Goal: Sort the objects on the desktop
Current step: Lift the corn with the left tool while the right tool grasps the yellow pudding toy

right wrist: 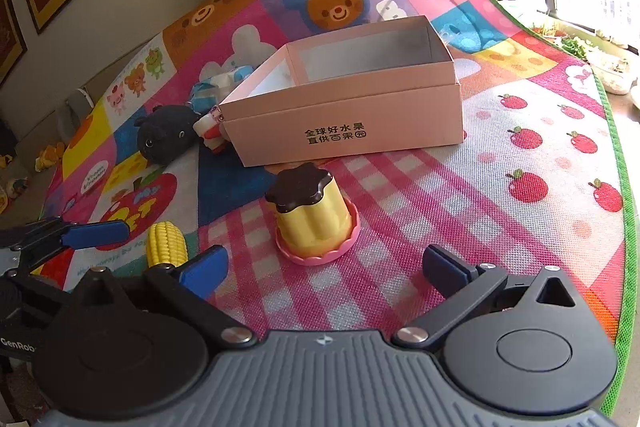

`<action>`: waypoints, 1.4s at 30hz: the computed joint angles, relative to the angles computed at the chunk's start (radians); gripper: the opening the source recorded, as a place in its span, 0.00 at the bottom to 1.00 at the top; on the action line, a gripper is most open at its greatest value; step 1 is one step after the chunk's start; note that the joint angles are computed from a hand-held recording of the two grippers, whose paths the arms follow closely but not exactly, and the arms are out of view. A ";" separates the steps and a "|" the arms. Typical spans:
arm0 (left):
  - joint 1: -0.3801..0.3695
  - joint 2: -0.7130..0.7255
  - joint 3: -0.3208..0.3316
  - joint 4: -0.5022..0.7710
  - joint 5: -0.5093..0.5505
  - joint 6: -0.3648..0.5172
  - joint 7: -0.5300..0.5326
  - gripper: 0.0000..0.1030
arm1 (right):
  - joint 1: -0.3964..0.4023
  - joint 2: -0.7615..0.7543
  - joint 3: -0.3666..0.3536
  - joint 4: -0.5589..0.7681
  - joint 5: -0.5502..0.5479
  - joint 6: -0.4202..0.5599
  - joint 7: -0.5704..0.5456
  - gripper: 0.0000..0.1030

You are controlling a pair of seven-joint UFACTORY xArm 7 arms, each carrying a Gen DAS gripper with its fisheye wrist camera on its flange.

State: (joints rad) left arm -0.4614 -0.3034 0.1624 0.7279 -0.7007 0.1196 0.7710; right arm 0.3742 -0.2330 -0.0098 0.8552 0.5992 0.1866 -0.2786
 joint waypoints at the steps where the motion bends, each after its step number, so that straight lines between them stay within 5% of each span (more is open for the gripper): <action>1: -0.032 0.015 0.035 0.021 -0.037 0.020 0.034 0.94 | 0.020 -0.002 -0.019 0.000 0.037 -0.002 -0.026 1.00; 6: -0.018 0.058 0.044 0.074 -0.151 0.113 0.094 0.95 | 0.033 -0.003 -0.031 0.001 0.108 -0.005 -0.074 1.00; 16: 0.049 -0.085 -0.055 -0.051 -0.153 0.143 0.074 0.99 | 0.024 -0.004 -0.024 0.002 0.138 -0.002 -0.100 1.00; 22: 0.220 -0.075 -0.238 -0.101 0.106 0.029 -0.269 0.99 | 0.022 -0.003 -0.022 0.002 0.142 -0.002 -0.105 1.00; 29: 0.441 -0.077 -0.442 -0.126 0.395 0.003 -0.591 1.00 | 0.021 -0.003 -0.022 0.002 0.148 -0.002 -0.110 1.00; 39: 0.505 -0.071 -0.484 -0.093 0.591 0.060 -0.826 1.00 | 0.022 -0.003 -0.022 0.002 0.154 -0.002 -0.116 1.00; 42: 0.462 -0.056 -0.445 -0.099 0.592 -0.018 -0.867 1.00 | 0.026 -0.004 -0.026 0.002 0.164 -0.003 -0.122 1.00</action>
